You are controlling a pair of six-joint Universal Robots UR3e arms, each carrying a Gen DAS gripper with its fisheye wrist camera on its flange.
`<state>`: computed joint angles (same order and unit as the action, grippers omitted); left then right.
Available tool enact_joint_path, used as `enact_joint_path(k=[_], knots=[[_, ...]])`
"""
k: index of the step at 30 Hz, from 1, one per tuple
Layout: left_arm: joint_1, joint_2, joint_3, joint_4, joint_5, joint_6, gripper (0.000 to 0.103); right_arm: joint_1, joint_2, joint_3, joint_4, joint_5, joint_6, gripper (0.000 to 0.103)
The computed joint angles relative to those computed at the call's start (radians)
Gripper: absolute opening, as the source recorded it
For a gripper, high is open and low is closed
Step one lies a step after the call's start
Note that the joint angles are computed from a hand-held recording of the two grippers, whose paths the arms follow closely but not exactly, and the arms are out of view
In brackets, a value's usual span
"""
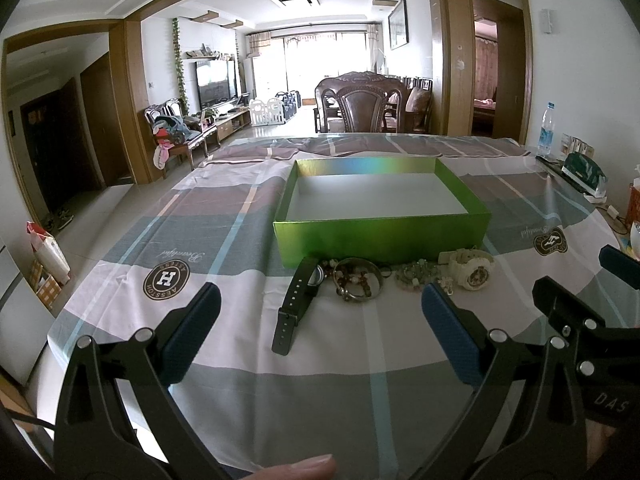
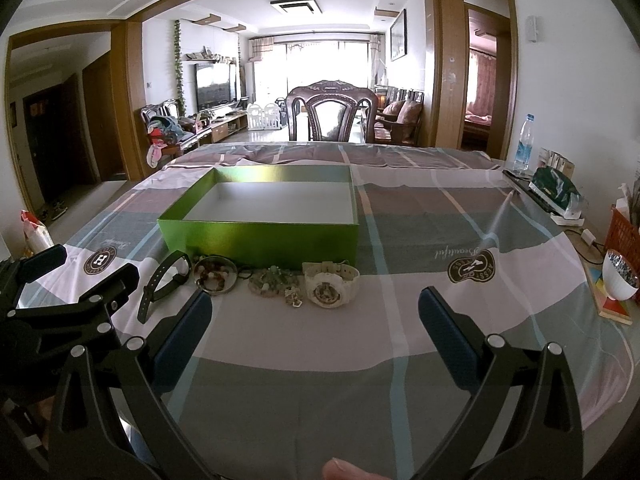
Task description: Organize jewelry
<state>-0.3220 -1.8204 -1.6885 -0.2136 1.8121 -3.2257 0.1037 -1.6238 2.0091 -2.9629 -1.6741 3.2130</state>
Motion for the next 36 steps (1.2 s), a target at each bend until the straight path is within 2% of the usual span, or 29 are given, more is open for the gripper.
enact_joint_path(k=[36], knots=[[0.010,0.007,-0.005,-0.008,-0.008,0.006,0.099,0.007,0.004,0.002,-0.003,-0.004,0.006,0.101]])
